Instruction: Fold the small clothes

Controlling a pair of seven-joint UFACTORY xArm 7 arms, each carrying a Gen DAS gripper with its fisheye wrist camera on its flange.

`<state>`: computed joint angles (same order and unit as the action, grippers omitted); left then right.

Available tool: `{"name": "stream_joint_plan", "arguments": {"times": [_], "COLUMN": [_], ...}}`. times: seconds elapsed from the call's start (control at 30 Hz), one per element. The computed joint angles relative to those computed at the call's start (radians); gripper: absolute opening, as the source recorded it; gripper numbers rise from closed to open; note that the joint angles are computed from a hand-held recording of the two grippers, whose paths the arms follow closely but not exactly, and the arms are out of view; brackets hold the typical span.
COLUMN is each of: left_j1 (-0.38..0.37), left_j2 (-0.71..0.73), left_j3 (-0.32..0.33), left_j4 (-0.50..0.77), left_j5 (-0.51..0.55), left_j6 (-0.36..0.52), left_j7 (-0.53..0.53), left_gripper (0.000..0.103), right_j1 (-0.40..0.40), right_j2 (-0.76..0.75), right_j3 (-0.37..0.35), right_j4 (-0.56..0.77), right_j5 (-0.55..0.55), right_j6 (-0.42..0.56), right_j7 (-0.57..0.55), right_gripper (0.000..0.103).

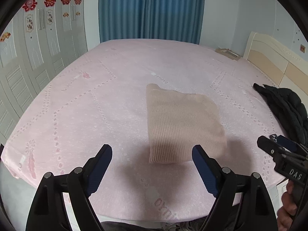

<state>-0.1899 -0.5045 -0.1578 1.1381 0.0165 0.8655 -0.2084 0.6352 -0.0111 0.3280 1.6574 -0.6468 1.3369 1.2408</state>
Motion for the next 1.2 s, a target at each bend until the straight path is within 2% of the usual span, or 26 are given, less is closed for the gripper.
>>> {"name": "stream_joint_plan", "arguments": {"times": [0.2,0.6,1.2], "left_j1": [0.006,0.005,0.011], "left_j2": [-0.051,-0.104,-0.135], "left_j3": [-0.014,-0.022,-0.029], "left_j4": [0.003,0.000,-0.004], "left_j5": [0.019,0.016,0.013], "left_j6": [0.019,0.045,0.064], "left_j7": [-0.019,-0.017,-0.028], "left_gripper": [0.087,0.087,0.087], "right_j1": [0.053,0.118,0.156], "right_j2": [0.019,0.020,0.028], "right_j3": [0.029,0.049,0.047], "right_j4": [0.065,0.122,0.160], "right_j5": [-0.067,-0.113,-0.132], "right_j6": [0.112,0.229,0.267], "right_j7": [-0.016,0.015,0.020], "right_gripper": [0.101,0.101,0.101]}}
